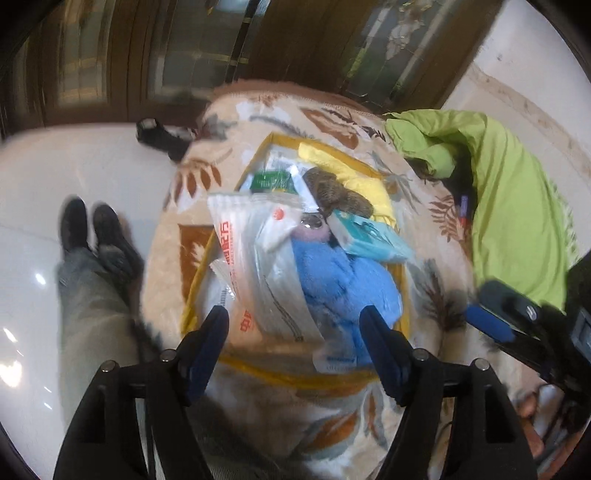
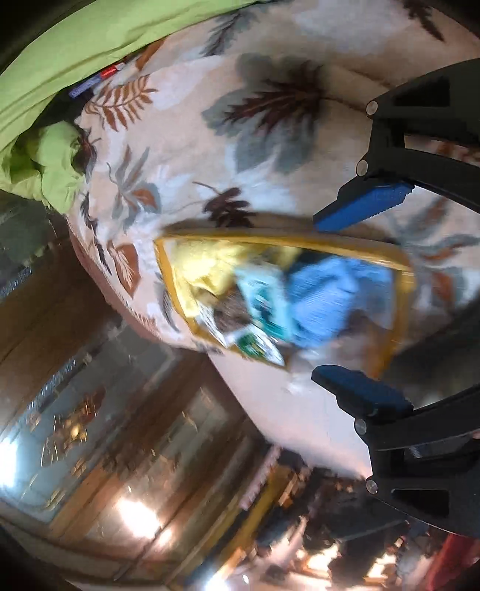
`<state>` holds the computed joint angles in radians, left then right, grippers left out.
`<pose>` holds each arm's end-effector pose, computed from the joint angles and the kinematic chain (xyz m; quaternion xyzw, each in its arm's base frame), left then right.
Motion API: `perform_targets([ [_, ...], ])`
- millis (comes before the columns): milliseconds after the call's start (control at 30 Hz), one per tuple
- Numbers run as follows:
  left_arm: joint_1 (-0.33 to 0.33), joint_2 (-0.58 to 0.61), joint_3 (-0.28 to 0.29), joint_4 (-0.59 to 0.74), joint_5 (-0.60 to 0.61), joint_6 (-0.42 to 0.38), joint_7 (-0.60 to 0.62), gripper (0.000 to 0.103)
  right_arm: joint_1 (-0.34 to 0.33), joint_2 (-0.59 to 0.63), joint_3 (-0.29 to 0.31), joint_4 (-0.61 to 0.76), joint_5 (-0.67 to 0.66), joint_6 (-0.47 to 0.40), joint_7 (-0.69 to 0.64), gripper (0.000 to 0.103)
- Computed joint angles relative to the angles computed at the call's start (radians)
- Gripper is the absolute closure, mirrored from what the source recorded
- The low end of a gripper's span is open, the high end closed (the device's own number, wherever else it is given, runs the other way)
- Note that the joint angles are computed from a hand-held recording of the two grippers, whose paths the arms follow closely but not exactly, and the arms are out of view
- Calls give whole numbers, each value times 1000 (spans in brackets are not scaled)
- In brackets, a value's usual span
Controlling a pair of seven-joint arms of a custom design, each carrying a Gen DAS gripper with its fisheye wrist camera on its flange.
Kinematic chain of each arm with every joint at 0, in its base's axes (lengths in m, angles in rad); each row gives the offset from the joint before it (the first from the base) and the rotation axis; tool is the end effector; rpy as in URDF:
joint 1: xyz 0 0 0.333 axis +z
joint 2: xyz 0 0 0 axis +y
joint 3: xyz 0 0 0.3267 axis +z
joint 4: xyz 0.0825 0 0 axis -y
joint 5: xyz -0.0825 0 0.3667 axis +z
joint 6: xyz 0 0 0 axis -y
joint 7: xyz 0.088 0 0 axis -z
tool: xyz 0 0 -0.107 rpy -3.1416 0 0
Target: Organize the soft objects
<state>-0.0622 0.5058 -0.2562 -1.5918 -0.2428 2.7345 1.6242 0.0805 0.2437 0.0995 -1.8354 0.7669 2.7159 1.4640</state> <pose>0.6981 -0.1830 0.4392 -0.6281 0.6996 -0.3302 0.0840 0.6436 0.0862 0.4814 -0.5349 0.7493 -0.0028 0.3904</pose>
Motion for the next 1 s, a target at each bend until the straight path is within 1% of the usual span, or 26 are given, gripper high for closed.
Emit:
perform_targets([
  [33, -21, -21, 19, -23, 23, 24, -21, 26, -7, -35, 8, -38, 18, -2, -38, 23],
  [100, -55, -57, 49, -62, 68, 67, -61, 20, -2, -87, 4, -93, 32, 11, -89, 23],
  [167, -90, -87, 82, -93, 129, 96, -111, 19, 5, -128, 0, -135, 77, 17, -153, 23],
  [200, -113, -103, 108, -111, 171, 113, -145, 19, 10, -149, -4, -153, 106, 17, -186, 23],
  [233, -148, -124, 146, -133, 231, 132, -196, 18, 16, -164, -11, -167, 134, 20, -215, 23],
  [300, -162, -151, 161, -159, 289, 136, -245, 16, 32, -186, -25, -184, 164, 23, -257, 23],
  [400, -156, -175, 158, -188, 335, 142, -291, 15, 61, -216, -41, -213, 160, 58, -278, 20],
  [533, -152, -195, 157, -213, 384, 141, -341, 15, 91, -238, -53, -231, 149, 68, -288, 19],
  [633, -148, -208, 156, -225, 411, 131, -370, 15, 109, -245, -57, -245, 55, 109, -231, 16],
  [733, -151, -215, 167, -236, 454, 147, -408, 15, 112, -235, -64, -229, 80, 85, -233, 16],
  [833, -155, -211, 174, -240, 482, 160, -449, 15, 110, -218, -66, -215, 33, 79, -190, 16],
  [900, -148, -201, 166, -230, 487, 147, -444, 15, 108, -212, -64, -210, 21, 75, -186, 16],
  [967, -123, -191, 140, -219, 456, 131, -406, 15, 105, -200, -63, -203, -13, 76, -157, 16],
  [1000, -121, -188, 138, -218, 451, 129, -402, 15, 103, -197, -61, -199, -12, 74, -156, 16],
])
